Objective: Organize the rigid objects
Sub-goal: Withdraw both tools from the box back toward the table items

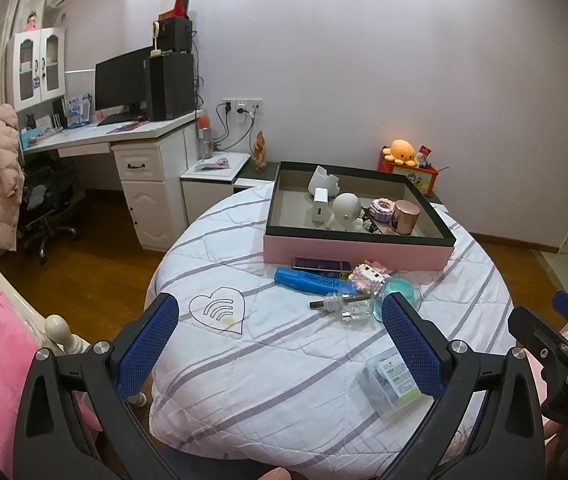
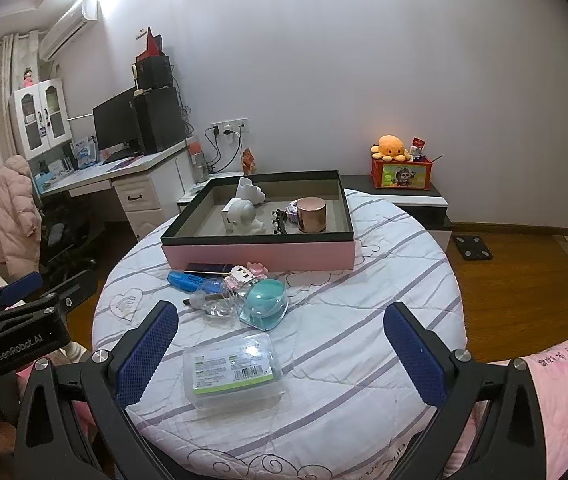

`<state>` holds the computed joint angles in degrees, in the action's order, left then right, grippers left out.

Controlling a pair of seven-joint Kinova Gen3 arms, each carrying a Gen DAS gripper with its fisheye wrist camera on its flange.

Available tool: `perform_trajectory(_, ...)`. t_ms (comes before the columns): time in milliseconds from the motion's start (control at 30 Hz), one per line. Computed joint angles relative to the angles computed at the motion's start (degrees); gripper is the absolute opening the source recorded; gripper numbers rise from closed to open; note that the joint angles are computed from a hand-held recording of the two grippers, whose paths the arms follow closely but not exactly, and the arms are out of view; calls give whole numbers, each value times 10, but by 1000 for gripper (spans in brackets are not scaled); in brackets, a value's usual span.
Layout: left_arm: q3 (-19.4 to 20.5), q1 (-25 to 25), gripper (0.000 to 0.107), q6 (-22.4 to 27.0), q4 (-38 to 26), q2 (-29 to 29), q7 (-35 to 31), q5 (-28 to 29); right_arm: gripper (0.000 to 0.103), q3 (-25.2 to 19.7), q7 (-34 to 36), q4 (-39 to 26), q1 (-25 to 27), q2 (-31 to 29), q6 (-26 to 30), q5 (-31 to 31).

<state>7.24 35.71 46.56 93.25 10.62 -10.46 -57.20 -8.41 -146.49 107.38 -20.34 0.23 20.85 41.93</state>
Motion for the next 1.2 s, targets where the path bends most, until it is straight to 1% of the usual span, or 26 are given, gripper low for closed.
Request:
perform_trajectory(267, 0, -1, 103, -2, 1, 0, 1, 1, 103, -1, 1, -1, 0, 0, 4, -2)
perform_trajectory(433, -2, -5, 103, -11, 9, -2, 7, 2, 103, 1, 15, -3, 1, 1, 5, -15)
perform_trajectory(567, -5, -12, 103, -20, 13, 2, 9, 13, 103, 6, 70, -7, 5, 12, 2, -67)
perform_trajectory(667, -9, -18, 103, -35, 21, 2, 13, 20, 103, 10, 131, -14, 7, 28, 2, -127)
perform_trajectory(833, -14, -20, 103, -46, 21, 15, 2, 30, 103, 15, 215, -25, 3, 57, 3, -205)
perform_trajectory(1000, -24, -21, 103, -57, 19, 27, -14, 51, 103, 19, 280, -41, -6, 89, 15, -263)
perform_trajectory(1133, -33, -23, 103, -67, 24, 29, -18, 62, 103, 25, 309, -47, -15, 107, 17, -290)
perform_trajectory(1200, -37, -25, 103, -72, 25, 31, -20, 67, 103, 30, 316, -51, -23, 115, 20, -294)
